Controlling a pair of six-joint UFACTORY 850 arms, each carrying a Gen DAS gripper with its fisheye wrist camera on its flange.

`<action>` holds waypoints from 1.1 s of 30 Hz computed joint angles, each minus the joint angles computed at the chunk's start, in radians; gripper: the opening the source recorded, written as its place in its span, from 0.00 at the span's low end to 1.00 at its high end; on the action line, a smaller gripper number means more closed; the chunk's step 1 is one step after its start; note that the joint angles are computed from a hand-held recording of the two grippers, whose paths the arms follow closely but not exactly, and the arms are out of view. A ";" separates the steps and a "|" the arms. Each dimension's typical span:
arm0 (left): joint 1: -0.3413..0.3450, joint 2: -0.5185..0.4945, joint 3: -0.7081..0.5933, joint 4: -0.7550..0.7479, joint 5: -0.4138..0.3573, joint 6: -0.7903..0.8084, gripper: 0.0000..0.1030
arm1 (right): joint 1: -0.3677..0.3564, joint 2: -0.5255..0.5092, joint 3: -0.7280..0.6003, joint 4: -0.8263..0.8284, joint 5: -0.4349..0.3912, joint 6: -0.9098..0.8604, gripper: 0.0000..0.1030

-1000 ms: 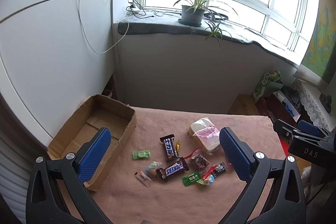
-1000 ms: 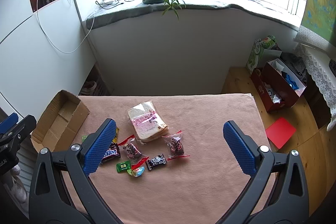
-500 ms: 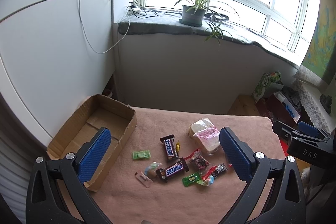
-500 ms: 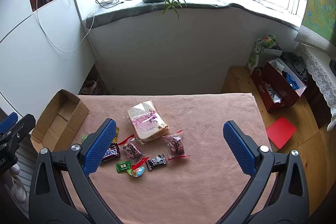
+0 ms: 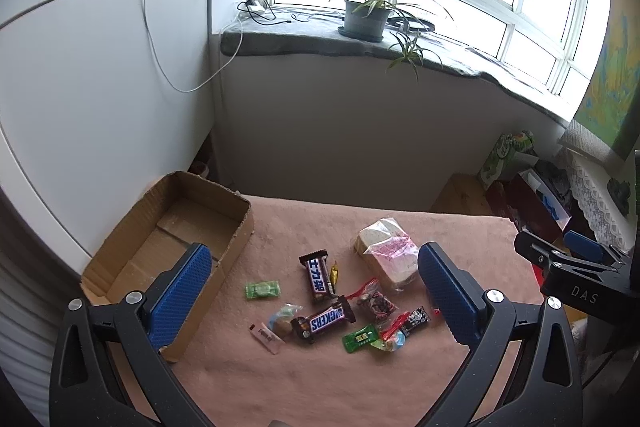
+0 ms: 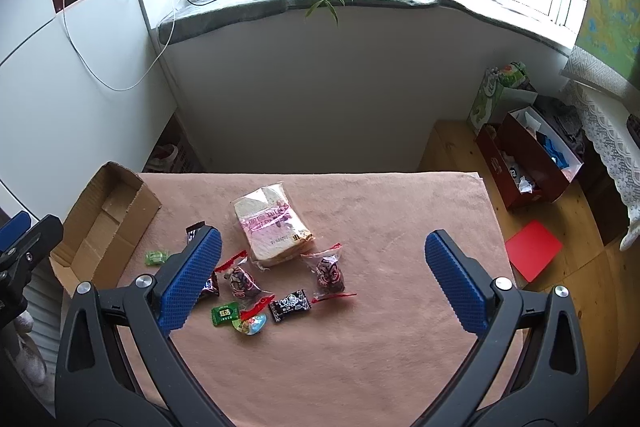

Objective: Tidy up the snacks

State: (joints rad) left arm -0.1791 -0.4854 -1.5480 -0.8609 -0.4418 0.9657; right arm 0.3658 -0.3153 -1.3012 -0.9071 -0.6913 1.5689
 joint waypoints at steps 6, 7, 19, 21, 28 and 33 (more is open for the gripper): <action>-0.006 -0.025 -0.029 0.053 -0.017 -0.056 0.99 | -0.021 -0.019 -0.015 0.043 0.007 -0.048 1.00; -0.008 -0.032 -0.037 0.065 -0.021 -0.068 0.99 | -0.025 -0.023 -0.017 0.048 0.011 -0.056 1.00; -0.023 -0.142 -0.154 0.184 -0.110 -0.217 0.99 | -0.108 -0.057 0.002 0.118 0.180 -0.112 1.00; -0.026 -0.161 -0.173 0.198 -0.123 -0.237 0.99 | -0.135 -0.057 0.017 0.148 0.252 -0.138 1.00; -0.040 -0.245 -0.254 0.196 -0.219 -0.271 0.99 | -0.199 -0.116 -0.023 0.406 0.328 -0.446 1.00; -0.056 -0.319 -0.332 0.208 -0.307 -0.309 0.92 | -0.229 -0.167 -0.064 0.559 0.338 -0.627 1.00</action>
